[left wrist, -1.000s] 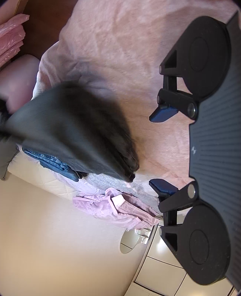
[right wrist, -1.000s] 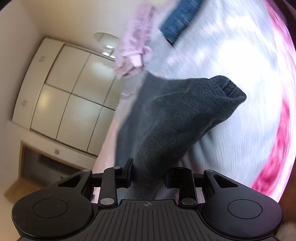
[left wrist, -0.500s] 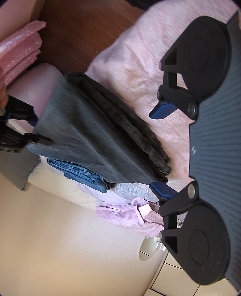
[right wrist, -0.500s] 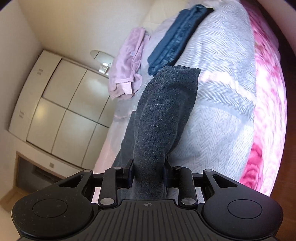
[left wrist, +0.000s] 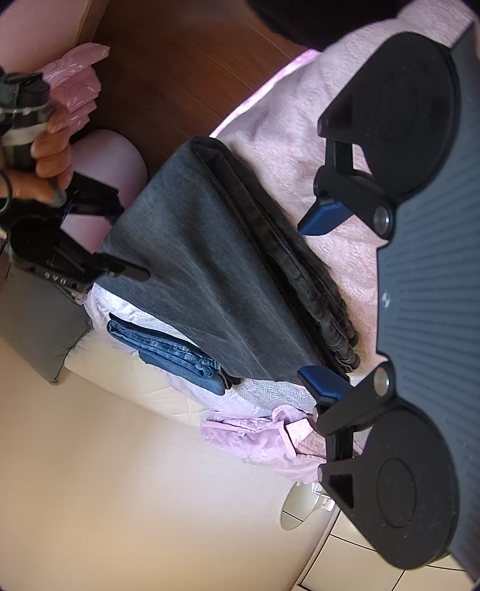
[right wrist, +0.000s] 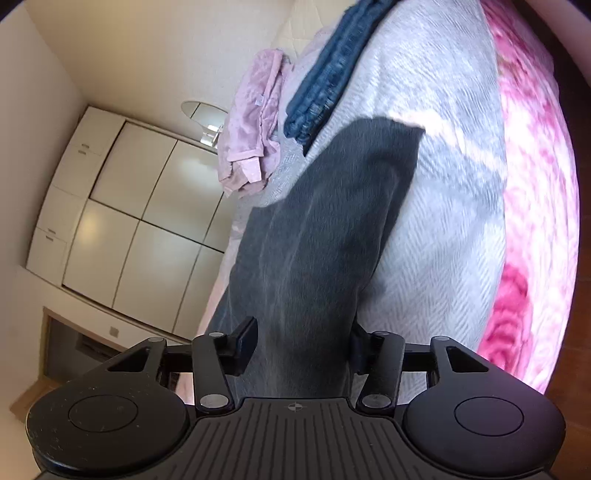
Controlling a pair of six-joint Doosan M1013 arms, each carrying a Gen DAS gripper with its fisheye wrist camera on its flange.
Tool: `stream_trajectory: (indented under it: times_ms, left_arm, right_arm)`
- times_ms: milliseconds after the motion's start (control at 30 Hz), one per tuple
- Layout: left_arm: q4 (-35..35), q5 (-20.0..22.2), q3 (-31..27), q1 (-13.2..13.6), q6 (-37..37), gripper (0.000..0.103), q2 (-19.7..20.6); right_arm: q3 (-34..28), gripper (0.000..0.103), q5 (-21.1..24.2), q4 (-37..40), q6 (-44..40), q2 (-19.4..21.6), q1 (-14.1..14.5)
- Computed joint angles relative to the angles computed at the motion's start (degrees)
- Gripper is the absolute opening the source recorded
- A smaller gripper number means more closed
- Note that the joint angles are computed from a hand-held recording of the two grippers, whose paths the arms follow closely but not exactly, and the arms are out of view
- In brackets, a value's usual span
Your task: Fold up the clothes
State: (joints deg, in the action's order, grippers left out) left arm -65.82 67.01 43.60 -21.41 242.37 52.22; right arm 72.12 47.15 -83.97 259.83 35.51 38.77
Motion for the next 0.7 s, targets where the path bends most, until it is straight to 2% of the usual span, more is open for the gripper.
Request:
stream_trajectory:
  times_ms: [100, 133, 167, 233, 333, 467, 533, 700]
  left_arm:
    - [0.31, -0.25, -2.21, 0.05, -1.32, 0.079, 1.28]
    - [0.46, -0.45, -3.03, 0.03, -1.71, 0.079, 1.77]
    - [0.49, -0.87, -3.66, -0.05, -1.68, 0.079, 2.19]
    - [0.37, -1.41, -4.98, -0.24, -2.07, 0.08, 3.01]
    - [-0.47, -1.76, -6.68, -0.6, -3.27, 0.08, 4.04]
    - [-2.9, -2.34, -6.76, -1.38, -2.49, 0.085, 4.45]
    - [-3.78, -2.45, -6.41, -1.95, -1.88, 0.087, 4.52]
    - [-5.7, -3.7, -4.08, -3.76, 2.01, 0.089, 4.11]
  right_arm:
    - [-0.09, 0.051, 1.69, -1.4, 5.4, 1.19, 0.12]
    - [-0.36, 0.043, 1.97, -0.36, 4.75, 1.24, 0.09]
    - [-0.77, 0.031, 2.2, 1.04, 2.92, 1.1, 0.07]
    - [-1.1, 0.028, 1.5, 1.51, -1.84, 0.13, -0.21]
    - [-1.91, 0.026, -2.51, 4.28, -15.7, -2.53, -2.04]
    - [-3.2, 0.026, -5.26, 9.29, -33.03, -5.46, -5.72]
    - [-2.25, 0.026, -6.98, 11.1, -35.12, -6.28, -7.94]
    - [2.82, 0.026, -11.52, 16.13, -33.18, -7.01, -12.12]
